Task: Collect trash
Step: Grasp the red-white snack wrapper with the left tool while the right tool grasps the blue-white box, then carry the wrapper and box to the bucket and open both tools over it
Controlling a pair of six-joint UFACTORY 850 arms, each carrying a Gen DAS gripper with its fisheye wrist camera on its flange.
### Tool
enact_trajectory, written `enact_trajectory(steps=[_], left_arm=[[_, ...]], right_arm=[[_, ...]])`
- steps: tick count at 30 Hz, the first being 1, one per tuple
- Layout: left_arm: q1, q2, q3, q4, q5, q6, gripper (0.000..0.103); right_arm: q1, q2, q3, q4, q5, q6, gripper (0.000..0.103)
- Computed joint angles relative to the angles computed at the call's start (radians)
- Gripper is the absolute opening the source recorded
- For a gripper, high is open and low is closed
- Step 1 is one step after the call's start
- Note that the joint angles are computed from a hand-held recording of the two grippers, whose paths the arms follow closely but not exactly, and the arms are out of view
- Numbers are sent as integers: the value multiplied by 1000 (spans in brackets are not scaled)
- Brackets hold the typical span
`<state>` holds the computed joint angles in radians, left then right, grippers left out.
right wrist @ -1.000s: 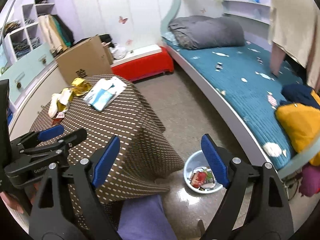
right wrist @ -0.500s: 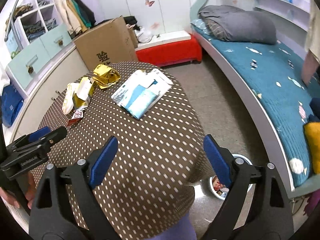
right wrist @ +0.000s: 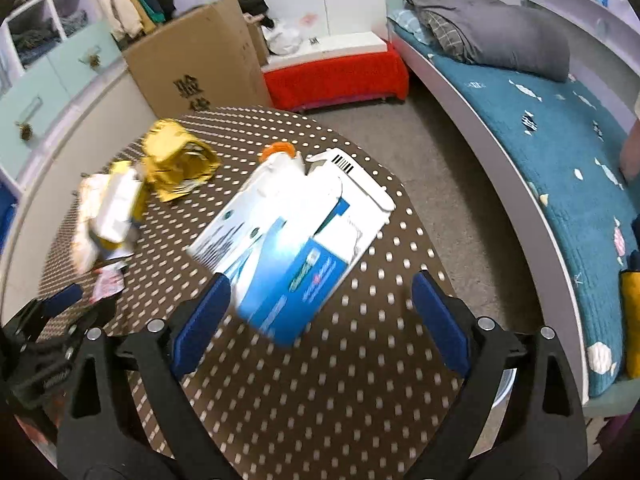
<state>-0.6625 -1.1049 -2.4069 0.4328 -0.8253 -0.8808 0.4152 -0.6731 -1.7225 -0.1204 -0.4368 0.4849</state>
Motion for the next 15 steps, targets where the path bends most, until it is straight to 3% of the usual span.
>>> enact_trajectory(steps=[4, 7, 8, 12, 15], left_arm=[[-6, -76, -119, 47, -84, -1, 56], [-8, -50, -73, 69, -51, -34, 31], [-8, -46, -68, 77, -52, -47, 25], [-6, -5, 4, 78, -13, -80, 19], [-10, 7, 24, 71, -3, -89, 19]], right_arm=[[-1, -80, -101, 0, -41, -9, 90], [9, -94, -111, -100, -32, 58, 90], [13, -95, -111, -127, -31, 73, 85], [17, -62, -64, -115, 6, 34, 66], [7, -30, -20, -11, 28, -60, 62]])
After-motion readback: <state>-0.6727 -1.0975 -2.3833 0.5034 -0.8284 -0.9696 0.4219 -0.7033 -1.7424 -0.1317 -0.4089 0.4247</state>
